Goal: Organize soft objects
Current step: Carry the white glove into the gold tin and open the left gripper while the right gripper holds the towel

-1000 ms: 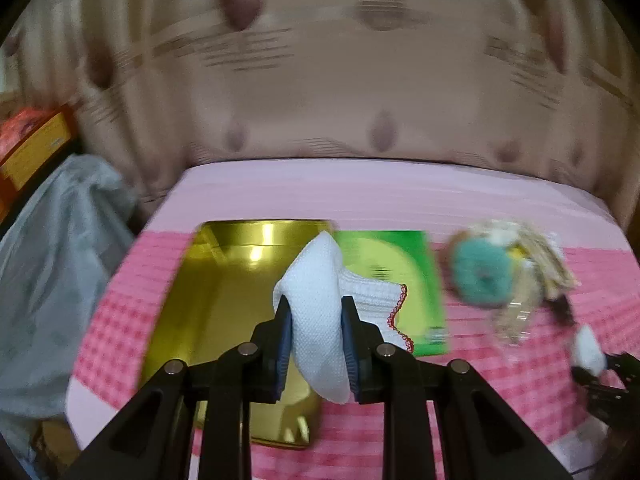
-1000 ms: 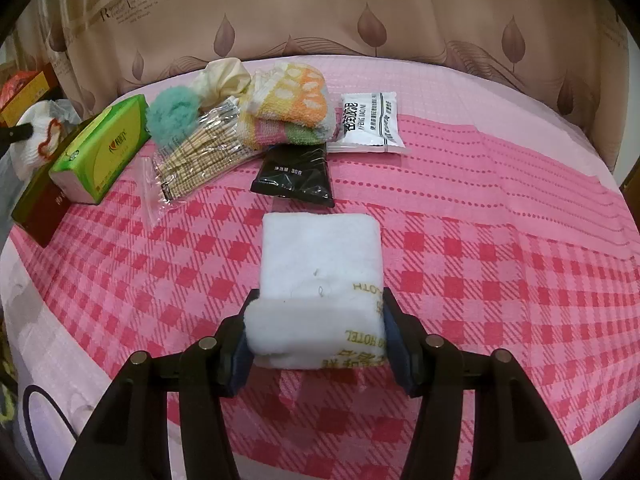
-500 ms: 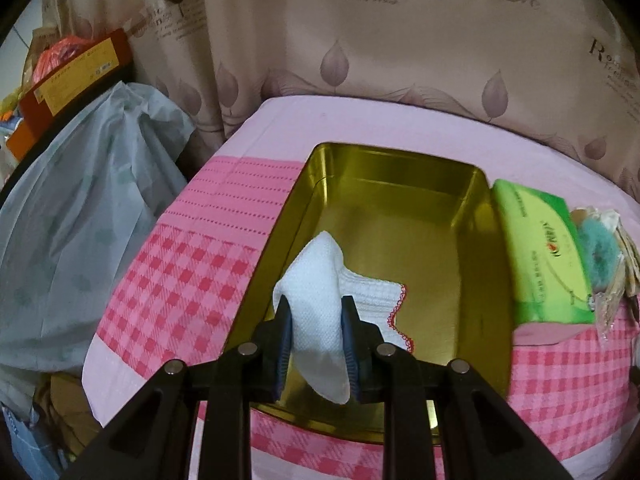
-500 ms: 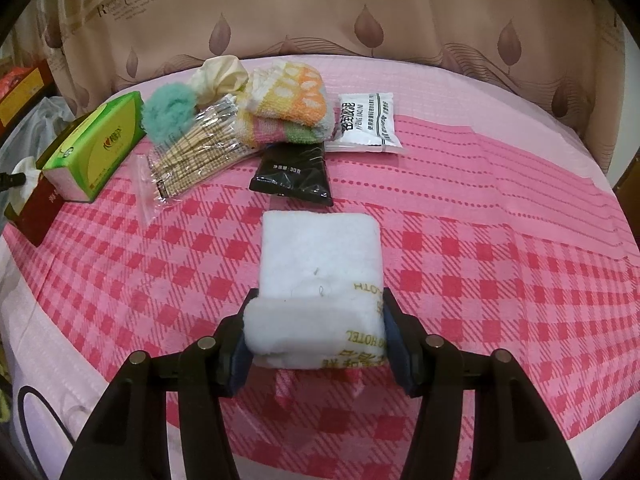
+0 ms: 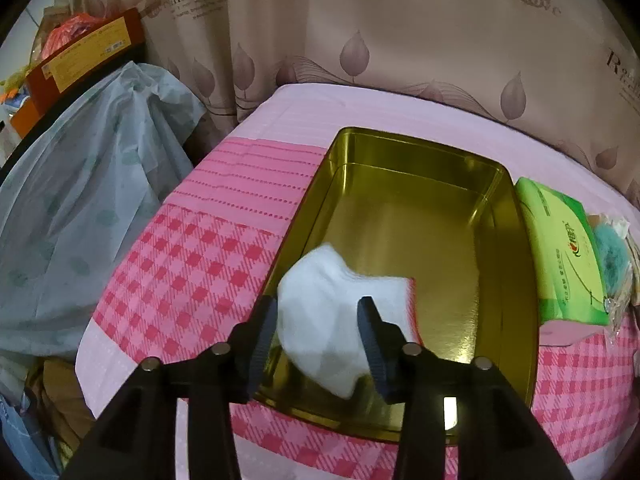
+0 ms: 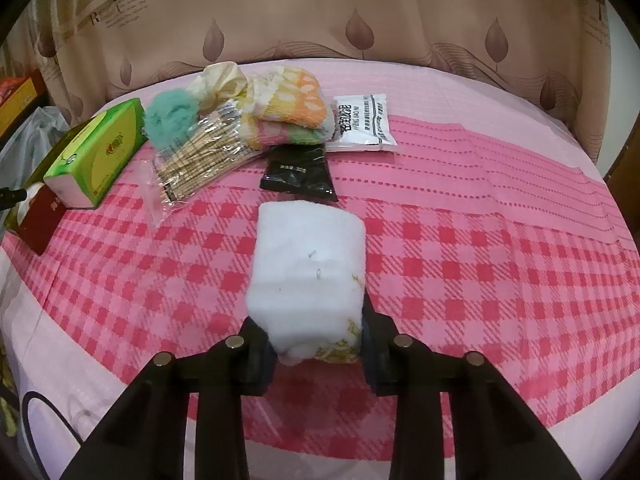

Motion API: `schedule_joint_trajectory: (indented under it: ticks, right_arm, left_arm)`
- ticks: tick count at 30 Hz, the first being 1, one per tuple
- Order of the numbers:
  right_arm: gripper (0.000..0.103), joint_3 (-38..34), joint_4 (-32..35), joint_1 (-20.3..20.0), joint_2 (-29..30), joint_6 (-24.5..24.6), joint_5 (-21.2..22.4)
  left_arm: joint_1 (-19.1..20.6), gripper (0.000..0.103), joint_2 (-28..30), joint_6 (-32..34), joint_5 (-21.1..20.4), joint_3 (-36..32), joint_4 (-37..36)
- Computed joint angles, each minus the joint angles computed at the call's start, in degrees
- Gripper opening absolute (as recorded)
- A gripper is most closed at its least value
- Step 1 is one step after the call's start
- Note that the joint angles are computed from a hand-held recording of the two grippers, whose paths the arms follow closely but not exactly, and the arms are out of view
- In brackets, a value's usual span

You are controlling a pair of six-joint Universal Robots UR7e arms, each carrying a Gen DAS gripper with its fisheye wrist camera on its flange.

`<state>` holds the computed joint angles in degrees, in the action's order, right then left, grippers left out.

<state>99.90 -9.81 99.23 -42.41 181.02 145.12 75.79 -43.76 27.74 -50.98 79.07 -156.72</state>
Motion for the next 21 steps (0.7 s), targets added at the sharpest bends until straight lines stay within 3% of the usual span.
schedule_joint_trajectory:
  ticks: [5, 14, 21]
  right_arm:
    - [0.029, 0.3, -0.4, 2.0, 0.3, 0.8, 0.9]
    - [0.029, -1.5, 1.5, 5.9, 1.9, 1.6, 1.3]
    - [0.029, -8.9, 6.4, 7.5, 5.7, -1.8, -3.2]
  left_arm:
    - [-0.2, 0.053, -2.3, -0.2, -2.4, 2.5, -3.6]
    - [-1.0, 0.056, -5.3, -0.6, -3.6, 6.4, -8.9]
    - [-1.2, 0.057, -6.2, -0.1, -1.2, 8.7, -13.2]
